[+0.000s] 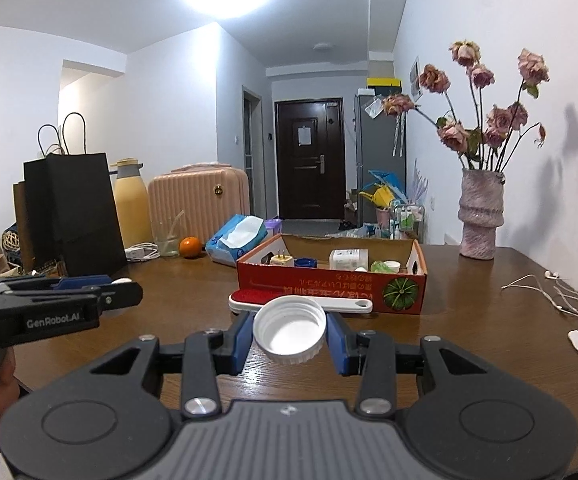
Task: Organize rigid objects
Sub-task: 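Lift both caps and carry them over the cardboard box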
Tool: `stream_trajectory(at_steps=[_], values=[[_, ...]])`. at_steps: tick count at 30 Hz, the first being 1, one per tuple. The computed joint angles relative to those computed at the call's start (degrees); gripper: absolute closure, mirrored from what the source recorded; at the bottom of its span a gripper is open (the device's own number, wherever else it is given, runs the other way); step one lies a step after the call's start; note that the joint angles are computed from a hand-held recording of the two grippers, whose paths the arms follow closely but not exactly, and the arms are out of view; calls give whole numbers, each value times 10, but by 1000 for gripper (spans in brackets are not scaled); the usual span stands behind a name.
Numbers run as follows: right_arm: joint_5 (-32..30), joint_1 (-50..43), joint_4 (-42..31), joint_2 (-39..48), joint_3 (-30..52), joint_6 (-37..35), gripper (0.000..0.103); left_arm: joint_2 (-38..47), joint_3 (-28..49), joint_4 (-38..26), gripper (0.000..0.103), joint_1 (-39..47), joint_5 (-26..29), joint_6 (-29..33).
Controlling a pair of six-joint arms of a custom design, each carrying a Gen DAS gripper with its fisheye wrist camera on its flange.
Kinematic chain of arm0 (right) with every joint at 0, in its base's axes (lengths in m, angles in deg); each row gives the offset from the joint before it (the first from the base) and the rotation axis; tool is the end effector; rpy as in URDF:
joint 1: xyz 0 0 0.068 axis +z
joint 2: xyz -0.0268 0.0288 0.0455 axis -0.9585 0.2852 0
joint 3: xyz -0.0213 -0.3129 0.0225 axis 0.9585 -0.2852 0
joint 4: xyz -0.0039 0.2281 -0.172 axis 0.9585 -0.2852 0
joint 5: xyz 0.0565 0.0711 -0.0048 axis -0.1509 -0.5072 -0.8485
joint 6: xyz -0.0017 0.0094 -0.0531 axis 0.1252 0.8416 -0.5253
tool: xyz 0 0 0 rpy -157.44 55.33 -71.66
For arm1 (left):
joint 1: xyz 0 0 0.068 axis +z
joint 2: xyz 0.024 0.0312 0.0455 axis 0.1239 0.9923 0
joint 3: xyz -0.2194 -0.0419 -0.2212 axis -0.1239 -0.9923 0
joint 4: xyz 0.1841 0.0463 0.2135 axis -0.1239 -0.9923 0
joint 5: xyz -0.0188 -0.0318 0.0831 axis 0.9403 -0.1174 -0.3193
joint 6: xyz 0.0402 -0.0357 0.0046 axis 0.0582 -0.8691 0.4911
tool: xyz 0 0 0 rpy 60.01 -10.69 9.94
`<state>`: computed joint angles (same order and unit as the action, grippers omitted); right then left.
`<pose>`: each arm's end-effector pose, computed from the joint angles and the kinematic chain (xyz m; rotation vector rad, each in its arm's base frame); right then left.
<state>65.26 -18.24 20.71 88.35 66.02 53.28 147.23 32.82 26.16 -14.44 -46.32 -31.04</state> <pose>0.1657 0.1853 0.1270 0.1999 1.8544 -0.0358 0.2803 -0.1189 0.1335 0.5430 1.8001 -0.4289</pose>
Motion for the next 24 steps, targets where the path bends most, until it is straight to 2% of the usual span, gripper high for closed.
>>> stream_trajectory(at_steps=[6, 12, 21, 24], values=[[-86, -93, 58, 11, 4, -68, 64, 49, 93, -65, 63, -15, -11, 7], [-190, -206, 88, 31, 41, -150, 64, 111, 224, -143, 63, -27, -15, 11], [-355, -363, 45, 107, 167, -217, 64, 229, 446, -264, 63, -31, -9, 8], [-399, -402, 27, 142, 219, -232, 64, 275, 538, -323, 63, -28, -2, 6]])
